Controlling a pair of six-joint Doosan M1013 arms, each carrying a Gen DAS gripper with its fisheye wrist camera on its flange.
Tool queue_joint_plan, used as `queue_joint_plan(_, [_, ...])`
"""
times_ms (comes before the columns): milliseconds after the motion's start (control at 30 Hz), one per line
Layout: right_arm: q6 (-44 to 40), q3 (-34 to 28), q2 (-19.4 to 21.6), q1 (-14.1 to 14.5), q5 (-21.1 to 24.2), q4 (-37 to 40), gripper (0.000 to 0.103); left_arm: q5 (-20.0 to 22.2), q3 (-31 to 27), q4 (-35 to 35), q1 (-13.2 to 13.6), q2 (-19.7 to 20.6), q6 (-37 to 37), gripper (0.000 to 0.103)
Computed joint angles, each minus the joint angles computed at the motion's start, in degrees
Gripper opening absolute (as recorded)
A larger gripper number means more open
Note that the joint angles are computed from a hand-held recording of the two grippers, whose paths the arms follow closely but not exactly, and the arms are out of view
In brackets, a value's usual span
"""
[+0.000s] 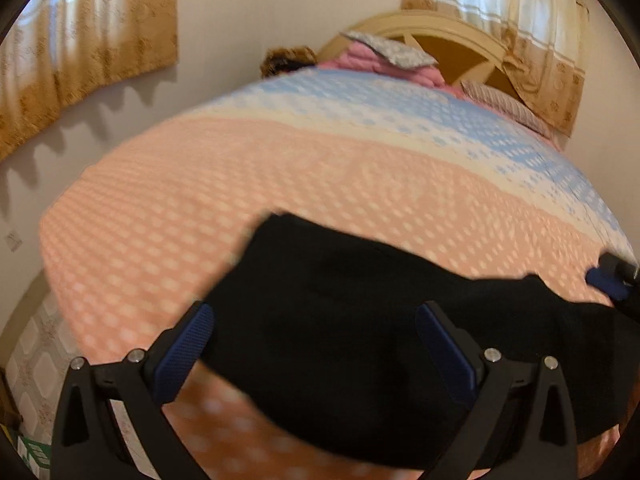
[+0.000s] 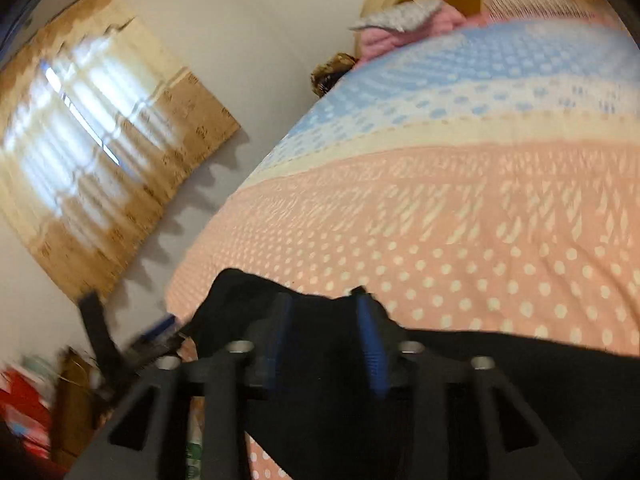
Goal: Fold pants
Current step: 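Lift and fold the pants over again with both tools, lowering onto the stack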
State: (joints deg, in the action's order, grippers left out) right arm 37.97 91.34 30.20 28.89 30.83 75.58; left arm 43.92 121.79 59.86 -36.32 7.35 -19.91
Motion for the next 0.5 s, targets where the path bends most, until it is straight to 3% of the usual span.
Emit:
queue_joint_plan(33, [-1.2, -0.2, 0.4, -0.4, 0.9, 1.2, 0.065, -0.2, -0.5, -1.4, -0.1, 0.7, 1.4, 0.103])
queue_joint_plan(67, [-2.0, -0.9, 1.2, -0.7, 2.2, 2.1, 0.067, 0.2, -1.1, -3.4, -0.3, 1.7, 3.6, 0.103])
queue_joint_plan(133, [1.5, -3.6, 3.1, -0.6, 4.2, -1.5, 0.067, 2.2, -1.9, -5.2, -1.5, 3.4, 6.3, 0.103])
queue_joint_plan(200, [5.7, -6.0, 4.8, -0.2, 5.7, -5.9, 0.067, 4.9, -1.7, -2.7, -3.2, 3.9, 3.6, 0.103])
queue_joint_plan(333, [9.2, -6.8, 6.1, 0.2, 9.4, -11.7, 0.067, 1.7, -0.8, -3.4, -2.2, 3.0, 2.6, 0.103])
queue_joint_plan(500, [6.5, -4.6, 4.5, 0.8, 10.4, -12.3, 0.067, 2.4, -2.2, -7.7, -1.5, 2.9, 7.3, 0.103])
